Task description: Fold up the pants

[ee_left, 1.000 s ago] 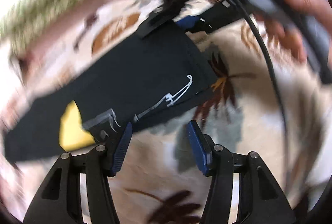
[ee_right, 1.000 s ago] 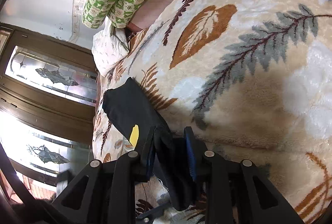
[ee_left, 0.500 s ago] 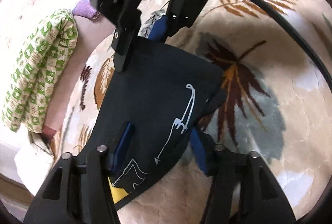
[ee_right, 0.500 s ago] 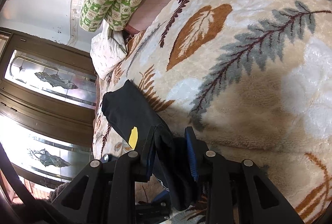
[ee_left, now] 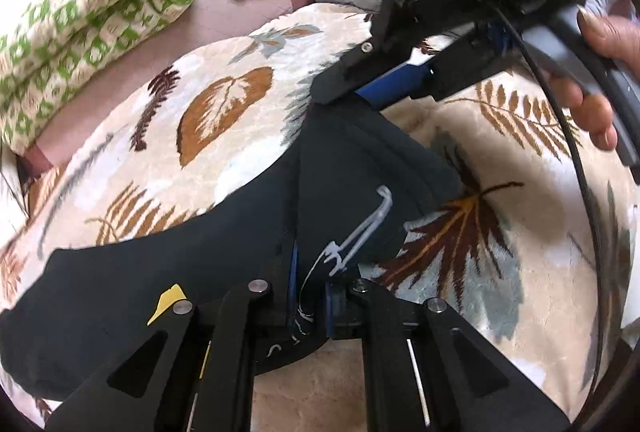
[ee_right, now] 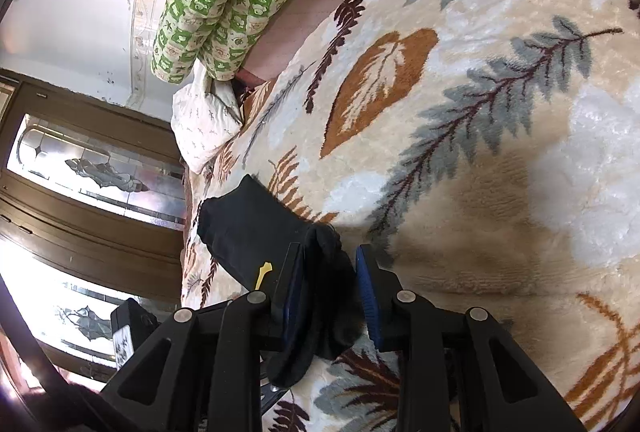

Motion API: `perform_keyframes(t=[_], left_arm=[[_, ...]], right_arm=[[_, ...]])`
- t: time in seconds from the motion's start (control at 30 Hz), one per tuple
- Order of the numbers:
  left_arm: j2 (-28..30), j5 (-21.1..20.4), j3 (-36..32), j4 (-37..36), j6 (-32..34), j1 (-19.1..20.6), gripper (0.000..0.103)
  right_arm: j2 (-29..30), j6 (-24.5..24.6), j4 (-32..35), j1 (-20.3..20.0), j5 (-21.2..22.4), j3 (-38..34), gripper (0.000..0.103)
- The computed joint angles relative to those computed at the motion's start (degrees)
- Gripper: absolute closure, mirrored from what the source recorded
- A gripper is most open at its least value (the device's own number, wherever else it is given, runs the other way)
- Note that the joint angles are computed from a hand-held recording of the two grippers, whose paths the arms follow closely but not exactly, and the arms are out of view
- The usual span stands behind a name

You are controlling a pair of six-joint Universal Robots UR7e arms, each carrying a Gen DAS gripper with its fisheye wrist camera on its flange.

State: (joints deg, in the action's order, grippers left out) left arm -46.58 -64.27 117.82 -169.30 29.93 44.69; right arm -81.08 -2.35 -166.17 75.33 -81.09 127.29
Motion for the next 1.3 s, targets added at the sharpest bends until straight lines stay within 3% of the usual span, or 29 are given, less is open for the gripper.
perform_keyframes(t=[0.1,0.23,0.27,0.3,0.4,0.57,0.93,1.3], left_arm=[[-0.43,-1.53,-0.86,1.86,-1.43,0.67,0.095],[-0.54,-2.71,-1.44,3.42,-1.64,0.95,0.095],[-0.63,-2.97,-1.44,3.56,-1.89,0.99,0.095],[-0.95,-4.15,-1.77,4.51,-2.65,1.32,0.095],[-1.46,-6.15,-2.07,4.94,-3.7,1.74,0.095],[-2.55,-9.38,-2.28,5.56,-6.28,2.92,0.095],[-6.57,-16.38,-3.69,8.4,-10.6,7.0,0.095],[-8.9,-20.36,-7.25,12.71,-16.89,14.6,0.095]], right_arm=[[1.22,2.83,0.74,-0.93,1.63,-0.45,0.074],[3.33,5.67,0.01,-0.58,-0.8,-1.13,0.07],[3.69,5.58,-1.04,-0.55,-0.69,-1.0,0.075],[3.97,4.92,-2.22,-0.34,-0.53,-0.85,0.09],[3.61,5.15,-5.04,-0.15,0.19,0.1,0.09],[2.52,6.41,-3.85,1.01,-0.89,-0.04,0.09],[4.52,11.68,-1.1,9.65,-9.72,-4.82,0.09],[15.73,14.38,2.12,17.55,-14.87,-14.94,0.09]])
